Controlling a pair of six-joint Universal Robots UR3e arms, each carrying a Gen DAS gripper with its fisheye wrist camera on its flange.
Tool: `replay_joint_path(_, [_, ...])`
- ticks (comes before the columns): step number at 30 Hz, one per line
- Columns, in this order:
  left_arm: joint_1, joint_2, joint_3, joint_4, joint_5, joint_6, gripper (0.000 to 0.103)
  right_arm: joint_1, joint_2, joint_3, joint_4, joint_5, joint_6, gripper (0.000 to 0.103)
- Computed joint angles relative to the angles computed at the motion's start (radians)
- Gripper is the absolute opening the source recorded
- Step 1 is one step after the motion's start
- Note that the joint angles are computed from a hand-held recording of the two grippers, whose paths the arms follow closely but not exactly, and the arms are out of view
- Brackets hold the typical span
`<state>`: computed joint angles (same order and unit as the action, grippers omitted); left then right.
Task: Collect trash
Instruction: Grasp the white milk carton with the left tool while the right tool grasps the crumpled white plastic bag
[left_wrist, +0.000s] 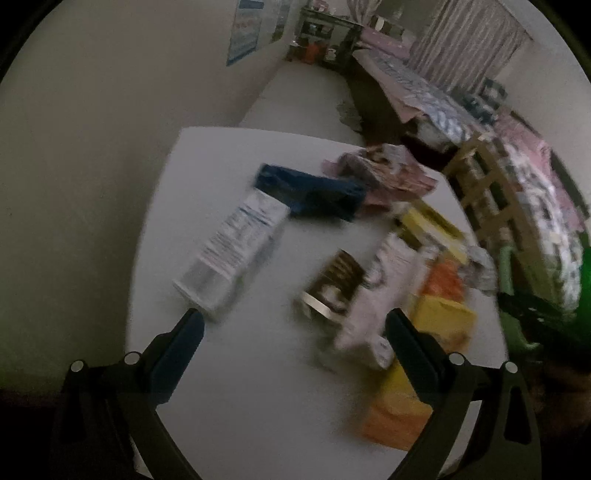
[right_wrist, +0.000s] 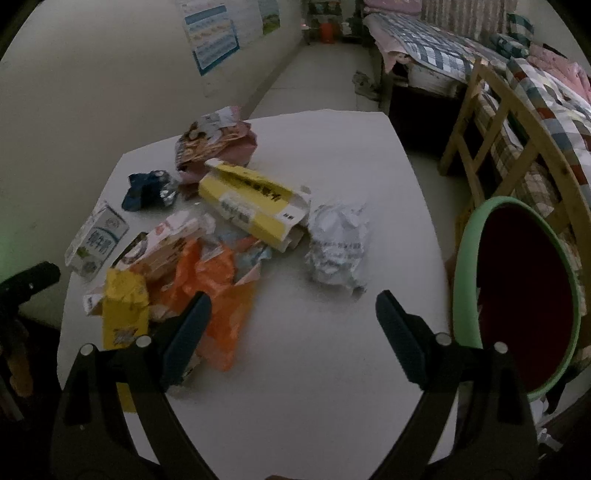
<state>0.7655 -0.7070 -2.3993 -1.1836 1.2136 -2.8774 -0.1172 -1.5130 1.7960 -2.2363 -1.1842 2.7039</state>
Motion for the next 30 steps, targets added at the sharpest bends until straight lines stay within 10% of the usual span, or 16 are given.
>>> replay_joint_path(14, [-0.090,-0.519,0.064,0.382,0.184,0.070,0.089,0.050,0.274,-0.164,-0.086,-0.056,0.076,0.088])
replay_joint_path(22, [-0.111,-0.613,0.041,0.460,0.193,0.050,0.058,0.044,0.334,-0.196,-0.077,-0.043,0.073,0.043])
replay_joint_path(30, [-0.121,-0.525,0.020,0.427,0.208,0.054,0.038,0.009,0.291,-0.148,-0.096,-0.015,0.065,0.035])
